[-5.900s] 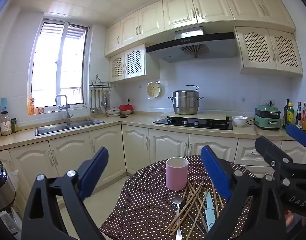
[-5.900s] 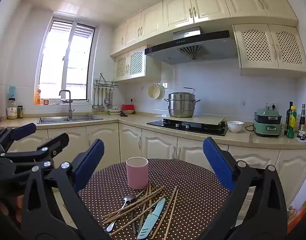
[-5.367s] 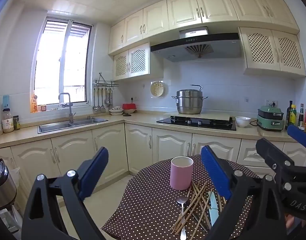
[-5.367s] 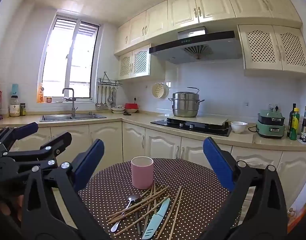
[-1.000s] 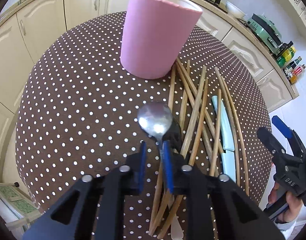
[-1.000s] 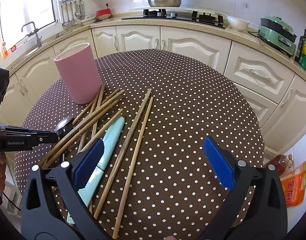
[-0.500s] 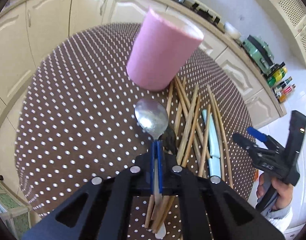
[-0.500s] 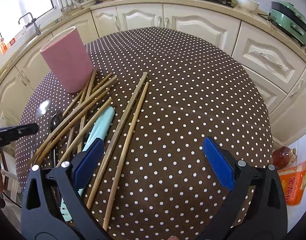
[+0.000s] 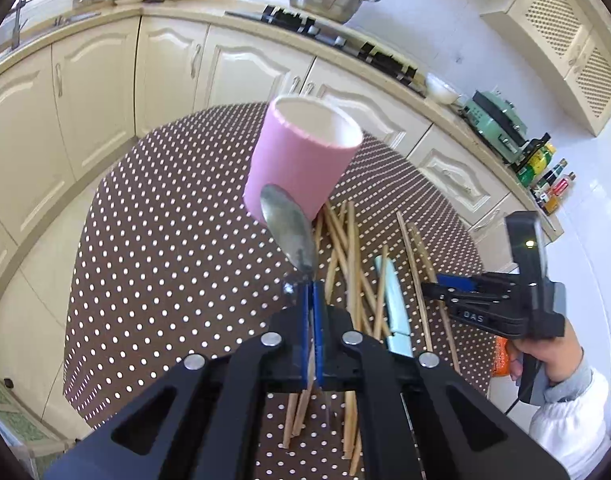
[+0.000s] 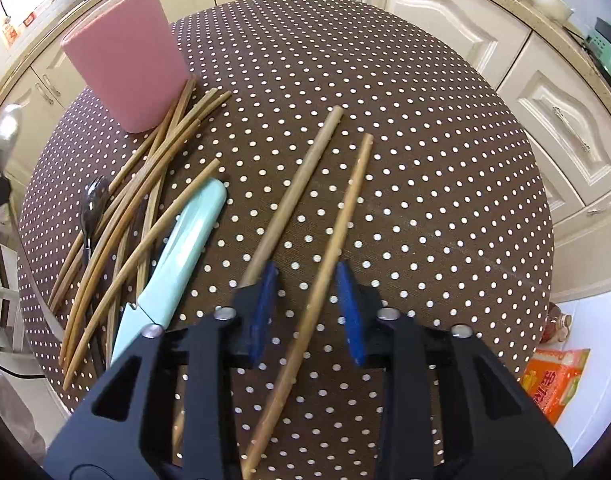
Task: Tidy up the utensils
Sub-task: 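Lift and drop the spoon into the pink cup while the right tool drops its chopstick in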
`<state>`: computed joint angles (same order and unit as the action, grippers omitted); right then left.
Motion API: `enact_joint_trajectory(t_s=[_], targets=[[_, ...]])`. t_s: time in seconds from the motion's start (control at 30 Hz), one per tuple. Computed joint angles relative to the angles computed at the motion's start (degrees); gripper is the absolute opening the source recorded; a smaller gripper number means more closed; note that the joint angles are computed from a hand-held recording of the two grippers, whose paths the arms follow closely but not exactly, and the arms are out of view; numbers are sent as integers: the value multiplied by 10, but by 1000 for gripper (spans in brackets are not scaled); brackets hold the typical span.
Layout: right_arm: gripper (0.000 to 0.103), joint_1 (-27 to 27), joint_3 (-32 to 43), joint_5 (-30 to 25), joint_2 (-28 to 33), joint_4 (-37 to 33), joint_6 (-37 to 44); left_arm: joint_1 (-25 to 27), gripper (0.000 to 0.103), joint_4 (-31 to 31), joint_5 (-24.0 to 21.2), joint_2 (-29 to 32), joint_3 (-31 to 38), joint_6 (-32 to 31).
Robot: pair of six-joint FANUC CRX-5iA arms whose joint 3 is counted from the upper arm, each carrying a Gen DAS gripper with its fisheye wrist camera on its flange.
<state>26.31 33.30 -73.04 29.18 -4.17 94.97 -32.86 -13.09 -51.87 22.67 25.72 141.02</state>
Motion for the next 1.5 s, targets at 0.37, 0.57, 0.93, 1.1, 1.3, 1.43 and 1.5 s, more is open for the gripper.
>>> enact_joint_trajectory(t_s=[0.37,0.57,0.93,1.1,1.3,1.43,1.5], targets=[[6,-73,-23,36,-44,-121,51,-22,1,-50,1,-10,22,-4],[6,-123,-47,94,-111,-249,128,-32,1,-66,9,-4,42,-14],[6,-116,-23,213,-142,-443,232,-60,1,-187,-15,27,154,-29],[6,-89,26,274,-97,-476,258,-63,1,-258,-32,52,213,-22],[6,-61,67,336,-53,-490,238,-65,1,-337,-53,83,259,7],[6,-49,58,378,-46,-495,243,-54,2,-349,-48,101,271,18],[7,-42,60,398,-38,-483,241,-46,2,-336,-56,110,279,10]])
